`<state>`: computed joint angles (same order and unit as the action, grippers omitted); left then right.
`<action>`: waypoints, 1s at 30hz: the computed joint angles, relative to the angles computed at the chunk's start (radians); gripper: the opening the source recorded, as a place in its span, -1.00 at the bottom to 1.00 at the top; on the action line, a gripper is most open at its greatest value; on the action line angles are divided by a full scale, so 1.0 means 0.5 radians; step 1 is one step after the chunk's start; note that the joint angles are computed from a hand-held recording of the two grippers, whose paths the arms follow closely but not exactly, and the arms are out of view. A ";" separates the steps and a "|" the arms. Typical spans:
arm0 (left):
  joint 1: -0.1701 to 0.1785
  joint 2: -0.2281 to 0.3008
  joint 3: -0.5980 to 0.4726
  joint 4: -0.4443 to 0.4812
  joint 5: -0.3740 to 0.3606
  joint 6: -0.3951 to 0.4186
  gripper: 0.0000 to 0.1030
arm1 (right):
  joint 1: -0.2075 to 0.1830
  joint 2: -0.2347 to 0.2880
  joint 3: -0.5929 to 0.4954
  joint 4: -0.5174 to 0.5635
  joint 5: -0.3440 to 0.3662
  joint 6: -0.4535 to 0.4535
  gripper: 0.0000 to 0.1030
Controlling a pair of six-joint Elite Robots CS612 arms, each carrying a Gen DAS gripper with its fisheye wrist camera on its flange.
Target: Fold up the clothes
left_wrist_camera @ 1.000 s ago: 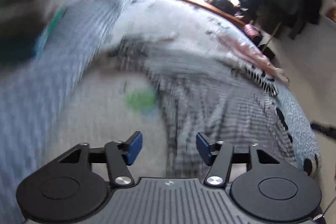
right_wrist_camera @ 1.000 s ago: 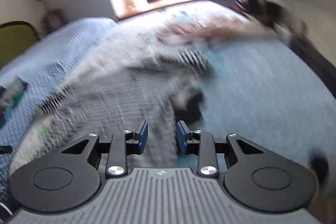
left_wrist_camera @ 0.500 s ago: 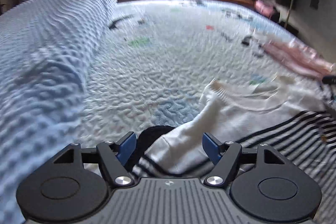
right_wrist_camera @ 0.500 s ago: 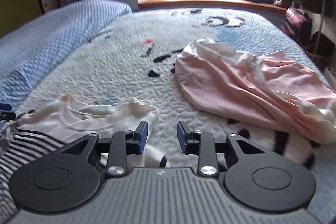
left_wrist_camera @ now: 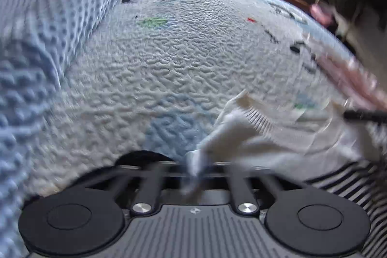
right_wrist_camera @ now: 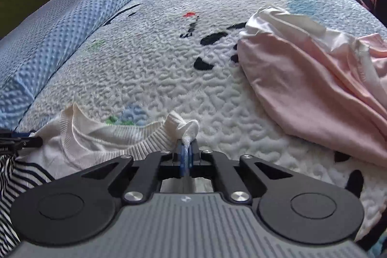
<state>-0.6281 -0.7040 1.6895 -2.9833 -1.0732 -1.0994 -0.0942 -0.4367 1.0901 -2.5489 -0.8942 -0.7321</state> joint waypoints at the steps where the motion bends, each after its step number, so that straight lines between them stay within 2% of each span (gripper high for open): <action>1: -0.006 -0.001 -0.019 0.053 0.039 0.013 -0.89 | 0.006 -0.008 0.001 -0.020 -0.031 -0.014 -0.93; 3: -0.021 -0.002 -0.057 0.138 0.157 0.100 -0.89 | 0.021 -0.002 -0.041 -0.034 -0.066 0.010 -0.93; 6: -0.029 -0.003 -0.097 0.193 0.354 0.086 -0.89 | 0.043 0.023 -0.128 -0.021 -0.107 0.027 -0.93; 8: -0.013 0.009 -0.142 0.226 0.428 0.121 -0.89 | 0.057 0.045 -0.177 -0.050 -0.128 0.031 -0.93; 12: -0.015 0.041 -0.218 0.214 0.764 0.113 -0.89 | 0.059 0.104 -0.250 -0.321 -0.003 0.254 -0.93; 14: -0.011 0.076 -0.276 0.208 0.929 0.172 -0.88 | 0.069 0.140 -0.295 -0.471 0.027 0.328 -0.93; 15: 0.002 0.091 -0.316 0.267 0.927 0.193 -0.87 | 0.079 0.156 -0.315 -0.529 0.007 0.345 -0.93; 17: 0.049 0.116 -0.417 0.527 0.760 0.178 -0.80 | 0.119 0.183 -0.349 -0.489 -0.163 0.333 -0.89; 18: 0.070 0.128 -0.463 0.678 0.660 0.114 -0.74 | 0.140 0.198 -0.371 -0.452 -0.258 0.329 -0.83; 20: 0.102 0.145 -0.531 0.919 0.515 -0.032 -0.67 | 0.174 0.222 -0.398 -0.411 -0.420 0.368 -0.49; 21: 0.110 0.143 -0.530 0.950 0.489 -0.094 -0.55 | 0.169 0.220 -0.384 -0.442 -0.417 0.435 -0.40; 22: 0.115 0.134 -0.515 0.969 0.486 -0.155 -0.20 | 0.157 0.219 -0.371 -0.478 -0.381 0.502 -0.20; 23: 0.116 0.116 -0.485 0.979 0.507 -0.217 0.09 | 0.133 0.210 -0.357 -0.503 -0.323 0.559 -0.18; 26: 0.121 0.022 -0.320 0.825 0.545 -0.315 0.25 | 0.040 0.176 -0.318 -0.555 -0.108 0.722 -0.17; 27: 0.124 -0.020 -0.242 0.727 0.520 -0.323 0.29 | 0.008 0.155 -0.294 -0.550 -0.068 0.752 -0.17; 28: 0.129 -0.065 -0.165 0.640 0.475 -0.333 0.42 | -0.025 0.127 -0.262 -0.526 -0.049 0.759 -0.17; 29: 0.134 -0.110 -0.088 0.563 0.397 -0.333 0.53 | -0.058 0.098 -0.229 -0.480 -0.039 0.735 -0.17; 30: 0.142 -0.157 -0.013 0.497 0.285 -0.325 0.53 | -0.086 0.073 -0.203 -0.417 -0.044 0.682 -0.17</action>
<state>-0.5573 -0.7824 1.6830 -2.7345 -0.9305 -1.2617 -0.1370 -0.4003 0.9886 -2.7573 -0.9162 -0.3911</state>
